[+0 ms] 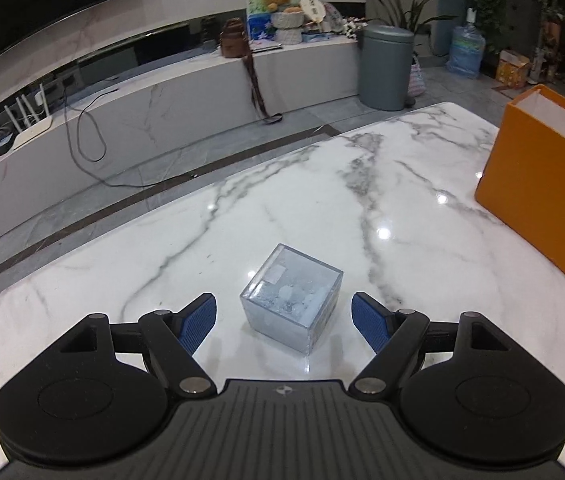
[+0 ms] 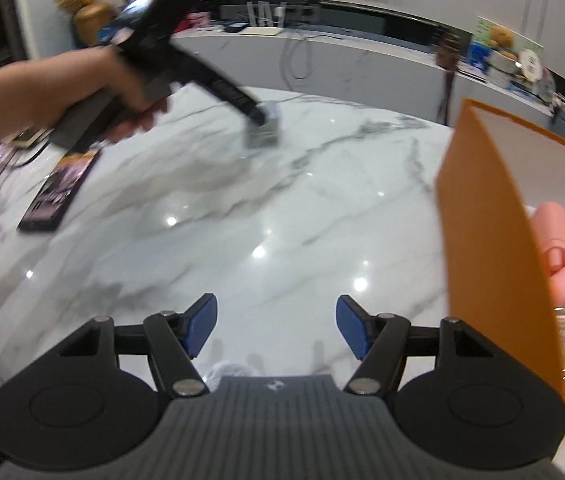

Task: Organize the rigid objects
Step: 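Move left tool to the clear cube while right tool approaches the white-lidded jar, then grasp the clear cube with left tool while right tool grasps the white-lidded jar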

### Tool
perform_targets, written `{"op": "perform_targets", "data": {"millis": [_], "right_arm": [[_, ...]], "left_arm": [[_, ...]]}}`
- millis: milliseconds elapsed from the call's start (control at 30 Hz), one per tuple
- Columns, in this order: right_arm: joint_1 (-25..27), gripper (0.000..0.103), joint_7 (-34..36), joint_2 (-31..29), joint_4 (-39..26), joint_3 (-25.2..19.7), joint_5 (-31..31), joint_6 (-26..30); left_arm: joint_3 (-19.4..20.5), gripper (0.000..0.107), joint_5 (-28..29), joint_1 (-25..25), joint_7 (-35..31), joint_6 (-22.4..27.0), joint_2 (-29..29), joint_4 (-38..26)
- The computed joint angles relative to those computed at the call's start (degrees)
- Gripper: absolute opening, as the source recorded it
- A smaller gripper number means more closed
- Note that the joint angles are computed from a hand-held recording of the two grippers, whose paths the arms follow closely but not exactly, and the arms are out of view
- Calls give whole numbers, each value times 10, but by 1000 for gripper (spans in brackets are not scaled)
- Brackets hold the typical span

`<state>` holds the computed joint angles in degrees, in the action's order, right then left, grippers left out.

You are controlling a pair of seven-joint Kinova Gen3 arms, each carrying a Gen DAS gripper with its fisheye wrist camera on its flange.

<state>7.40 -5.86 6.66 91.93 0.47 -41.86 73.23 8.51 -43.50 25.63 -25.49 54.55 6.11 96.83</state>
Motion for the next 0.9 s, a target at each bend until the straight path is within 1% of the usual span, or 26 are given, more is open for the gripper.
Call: {"op": "perform_targets", "data": {"millis": [67, 167, 300, 367, 433, 500, 567, 667, 900], "right_arm": [[11, 73, 23, -6, 25, 4, -24, 8], [30, 73, 62, -12, 67, 17, -61, 12], [48, 70, 111, -16, 113, 31, -90, 8], [55, 70, 124, -14, 122, 36, -93, 20], [58, 70, 148, -16, 134, 37, -96, 17], [60, 69, 178, -21, 146, 38, -100, 10], [63, 67, 197, -21, 153, 42, -109, 11], [69, 65, 201, -14, 157, 47, -124, 11], [84, 63, 224, -3, 159, 46, -135, 9]], "left_arm": [[-1, 91, -14, 1, 10, -16, -4, 14], [0, 92, -47, 4, 34, -26, -6, 32], [0, 93, -48, 0, 36, -33, -1, 41], [-1, 93, -50, -1, 31, -39, 3, 45], [-2, 93, -54, 1, 26, -39, 8, 45], [-3, 93, -68, 7, 26, -36, 14, 45], [-6, 93, -87, 12, 34, -49, 14, 56], [-8, 93, -99, 16, 37, -50, 22, 55], [-19, 93, -93, 20, 27, -55, 43, 39]]}}
